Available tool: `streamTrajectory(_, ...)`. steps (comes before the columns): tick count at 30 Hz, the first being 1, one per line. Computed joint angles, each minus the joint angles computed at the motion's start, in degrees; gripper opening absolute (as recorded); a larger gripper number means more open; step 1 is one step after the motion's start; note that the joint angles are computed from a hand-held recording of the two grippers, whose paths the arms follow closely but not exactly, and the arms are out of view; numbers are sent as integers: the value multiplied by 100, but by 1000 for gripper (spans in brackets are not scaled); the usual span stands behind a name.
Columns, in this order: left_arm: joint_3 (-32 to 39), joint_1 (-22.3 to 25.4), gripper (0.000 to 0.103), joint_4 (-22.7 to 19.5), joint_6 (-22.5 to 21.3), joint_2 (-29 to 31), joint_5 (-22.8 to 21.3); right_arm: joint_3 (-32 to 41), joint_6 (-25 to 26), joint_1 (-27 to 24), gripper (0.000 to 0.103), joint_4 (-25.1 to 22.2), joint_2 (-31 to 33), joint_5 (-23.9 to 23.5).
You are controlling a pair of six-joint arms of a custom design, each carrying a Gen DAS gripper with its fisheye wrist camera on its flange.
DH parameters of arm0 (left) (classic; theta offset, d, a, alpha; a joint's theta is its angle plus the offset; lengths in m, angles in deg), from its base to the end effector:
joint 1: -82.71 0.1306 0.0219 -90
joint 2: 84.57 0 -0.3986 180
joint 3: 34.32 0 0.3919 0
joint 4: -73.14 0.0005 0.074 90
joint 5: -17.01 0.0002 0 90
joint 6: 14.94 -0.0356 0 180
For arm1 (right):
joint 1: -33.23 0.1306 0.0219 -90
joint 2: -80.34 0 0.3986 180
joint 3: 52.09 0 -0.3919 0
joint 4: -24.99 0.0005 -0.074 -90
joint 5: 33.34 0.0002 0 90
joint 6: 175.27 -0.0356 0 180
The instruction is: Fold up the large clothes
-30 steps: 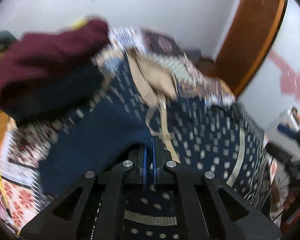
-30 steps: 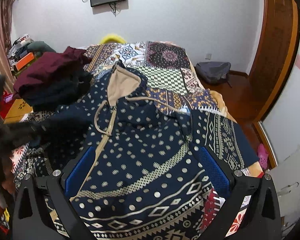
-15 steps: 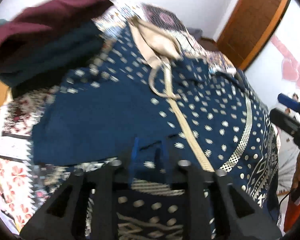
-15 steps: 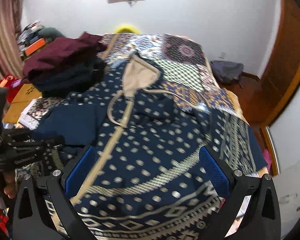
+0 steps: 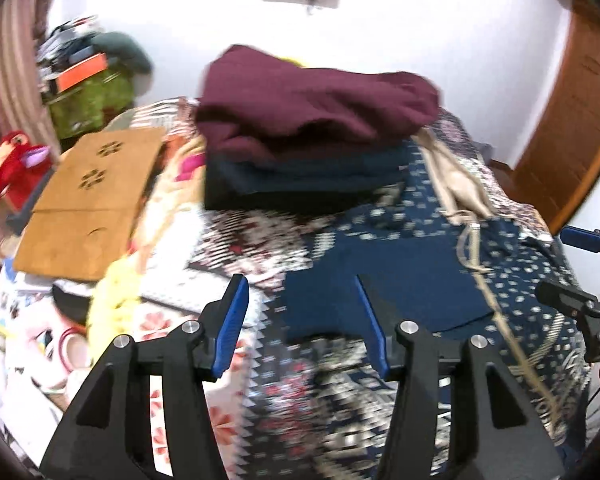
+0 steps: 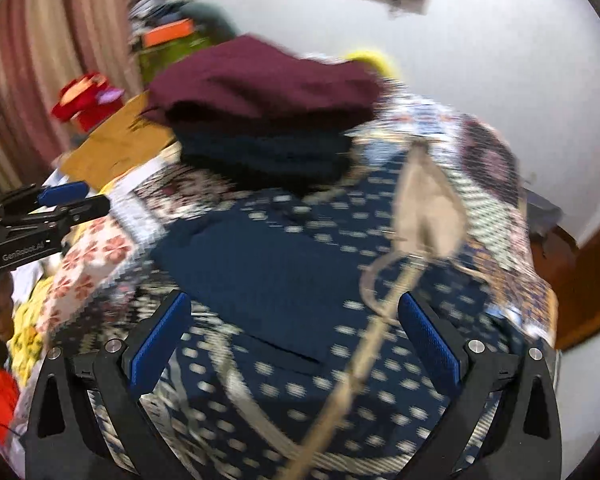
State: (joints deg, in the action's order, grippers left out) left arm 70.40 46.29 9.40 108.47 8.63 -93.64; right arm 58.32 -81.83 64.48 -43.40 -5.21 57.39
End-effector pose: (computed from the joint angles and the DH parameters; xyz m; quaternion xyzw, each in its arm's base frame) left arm 0.4045 -0.2834 0.5219 -0.0336 0.9320 -0.0432 0.3582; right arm 0.4248 0.2566 0.5488 -0.2803 0.9043 0.0715 0.3140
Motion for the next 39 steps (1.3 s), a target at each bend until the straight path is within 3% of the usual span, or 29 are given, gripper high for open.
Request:
streamTrajectory(10, -1028, 437, 53, 190, 311, -620, 417, 1090, 481, 675, 97, -900, 1477, 83)
streamTrajectory(13, -1192, 494, 53, 234, 322, -685, 523, 1392, 490, 717, 87, -1206, 1838, 90)
streamTrajectory(17, -1316, 576, 53, 287, 362, -686, 744, 1479, 444, 670, 61, -1431, 2062, 20)
streamTrajectory(20, -1383, 596, 53, 316, 391, -653, 889, 1285, 350, 596, 49, -1224, 1936, -86)
streamTrajectory(24, -1364, 547, 53, 288, 374, -557, 1022, 1003, -29, 370, 15, -881, 1641, -587)
streamTrajectory(25, -1345, 525, 53, 271, 372, -530, 1044, 885, -159, 307, 13, -722, 1517, -614)
streamTrajectory(31, -1109, 358, 57, 138, 287, -306, 1282, 610, -499, -4, 12, -310, 1062, -899)
streamTrajectory(36, -819, 176, 72, 109, 88, -31, 1514, 440, -706, -284, 11, 93, 636, -907)
streamTrajectory(39, -591, 87, 76, -52, -20, 262, 1564, 316, -941, -493, 11, 445, 389, -936)
